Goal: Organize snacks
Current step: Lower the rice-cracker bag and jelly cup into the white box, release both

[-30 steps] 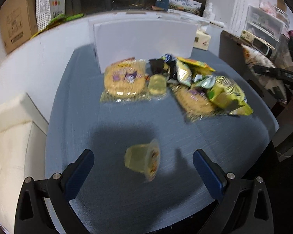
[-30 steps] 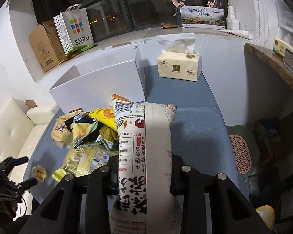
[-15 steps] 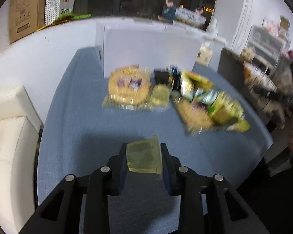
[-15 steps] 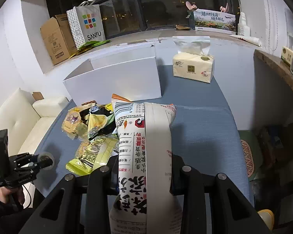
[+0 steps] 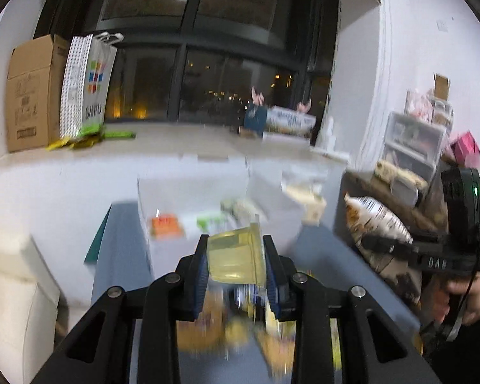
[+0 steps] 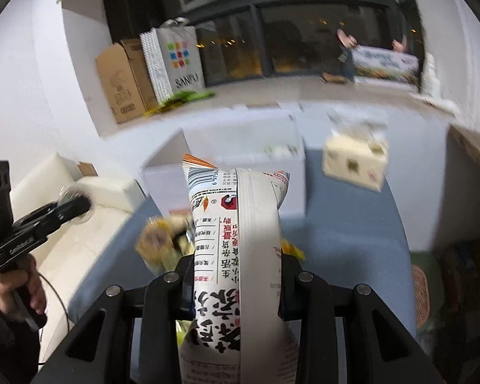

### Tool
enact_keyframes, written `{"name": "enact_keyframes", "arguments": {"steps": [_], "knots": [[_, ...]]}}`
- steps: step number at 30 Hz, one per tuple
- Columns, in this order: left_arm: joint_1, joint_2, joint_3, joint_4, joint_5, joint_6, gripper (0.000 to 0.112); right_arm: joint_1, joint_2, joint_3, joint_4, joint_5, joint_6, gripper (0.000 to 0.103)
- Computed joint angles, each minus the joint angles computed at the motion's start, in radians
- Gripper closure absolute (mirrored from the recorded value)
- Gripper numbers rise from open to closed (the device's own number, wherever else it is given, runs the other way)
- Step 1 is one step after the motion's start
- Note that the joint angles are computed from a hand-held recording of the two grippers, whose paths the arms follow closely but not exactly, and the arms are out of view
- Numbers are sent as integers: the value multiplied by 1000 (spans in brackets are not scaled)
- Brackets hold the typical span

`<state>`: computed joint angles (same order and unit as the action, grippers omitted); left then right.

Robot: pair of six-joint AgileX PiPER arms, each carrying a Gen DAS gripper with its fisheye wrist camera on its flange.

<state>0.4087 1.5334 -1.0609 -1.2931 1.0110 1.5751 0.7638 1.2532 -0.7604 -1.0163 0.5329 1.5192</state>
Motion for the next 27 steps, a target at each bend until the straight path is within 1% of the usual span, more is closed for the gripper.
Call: {"name": "enact_keyframes", "arguments": {"steps": [1,2,3,4,6,8,9,11,13,15,16,18,19,20,21,22,23,24,25,27], "knots": [[-32,32,-65,4,-21,-44,78,-36,26,-54,37,-23,-77,66],[-71,68,-137,10,-63,-91,78,-70,52,-100,81,-47,-148,66],[-99,101,-195,25,-91,-132,78,-106,81,-153,149,-64,-239,66],[-135,155,-291,63,-119,-205,78,-148,129,-230,226,-81,-339,66],[-186,231,-413,128,-168,-300,78,-206,204,-348,375,-96,-533,66],[-242,337,-572,240,-205,-438,78,-274,333,-534,544,-64,-729,66],[-266,397,-657,300,-208,-514,78,-291,373,-597,592,-39,-784,66],[-292,481,-770,389,-210,-613,78,-338,505,-782,670,27,-886,66],[-312,537,-838,448,-214,-675,78,-379,625,-946,758,91,-975,66],[-331,583,-897,502,-230,-712,78,-406,714,-1069,811,158,-1021,66],[-335,593,-907,518,-233,-718,78,-415,756,-1129,814,188,-1020,66],[-342,608,-922,545,-245,-737,78,-423,816,-1208,785,204,-1010,66],[-343,624,-948,561,-230,-752,78,-427,838,-1243,786,219,-1014,66],[-343,651,-998,586,-192,-780,74,-432,861,-1280,804,237,-1026,65],[-347,670,-1035,622,-172,-824,55,-441,892,-1332,846,265,-1057,64],[-348,679,-1055,642,-160,-857,36,-448,919,-1378,875,292,-1079,50],[-344,675,-1048,642,-165,-872,10,-451,940,-1416,878,319,-1078,19],[-337,653,-1005,623,-196,-862,9,-446,945,-1424,842,321,-1042,7],[-335,638,-985,619,-202,-856,9,-441,931,-1399,805,296,-1015,0],[-331,614,-954,625,-198,-853,9,-441,886,-1320,774,227,-986,0]]}}
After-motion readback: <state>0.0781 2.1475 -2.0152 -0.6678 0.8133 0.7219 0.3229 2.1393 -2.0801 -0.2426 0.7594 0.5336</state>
